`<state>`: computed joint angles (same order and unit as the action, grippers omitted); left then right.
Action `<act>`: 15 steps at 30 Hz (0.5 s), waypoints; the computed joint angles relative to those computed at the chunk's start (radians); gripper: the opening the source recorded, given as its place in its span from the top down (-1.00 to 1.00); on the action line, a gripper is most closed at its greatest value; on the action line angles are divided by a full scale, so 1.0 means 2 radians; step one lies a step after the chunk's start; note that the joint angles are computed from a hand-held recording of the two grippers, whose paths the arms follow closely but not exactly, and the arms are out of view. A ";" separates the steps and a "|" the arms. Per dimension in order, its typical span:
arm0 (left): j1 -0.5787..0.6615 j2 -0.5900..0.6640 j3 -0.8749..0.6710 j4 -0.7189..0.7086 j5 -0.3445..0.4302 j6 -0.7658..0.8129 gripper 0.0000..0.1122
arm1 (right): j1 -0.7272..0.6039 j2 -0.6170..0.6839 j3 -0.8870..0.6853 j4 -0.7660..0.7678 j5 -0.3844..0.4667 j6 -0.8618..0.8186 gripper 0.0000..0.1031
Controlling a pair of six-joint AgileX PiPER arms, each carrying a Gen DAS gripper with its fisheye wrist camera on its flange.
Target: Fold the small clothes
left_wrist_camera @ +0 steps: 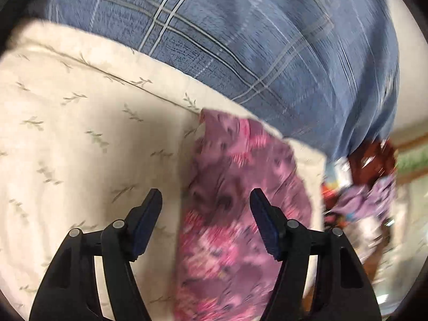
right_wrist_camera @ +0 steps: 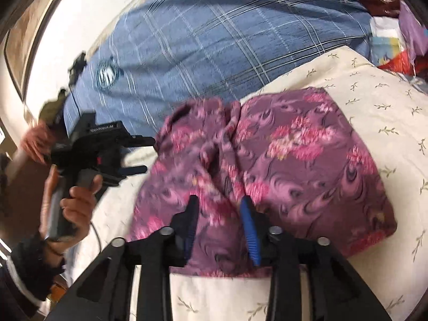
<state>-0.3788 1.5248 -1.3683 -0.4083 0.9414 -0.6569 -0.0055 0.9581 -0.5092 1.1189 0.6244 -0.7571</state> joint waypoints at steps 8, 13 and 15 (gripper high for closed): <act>0.038 0.061 -0.035 -0.055 -0.018 0.036 -0.20 | -0.020 0.125 -0.105 0.030 0.036 -0.024 0.23; 0.032 0.132 -0.140 -0.027 0.009 0.065 0.41 | 0.017 0.247 -0.276 -0.060 0.047 0.043 -0.08; 0.029 0.164 -0.189 -0.008 0.020 0.071 0.74 | 0.033 0.292 -0.336 -0.102 0.062 0.076 -0.12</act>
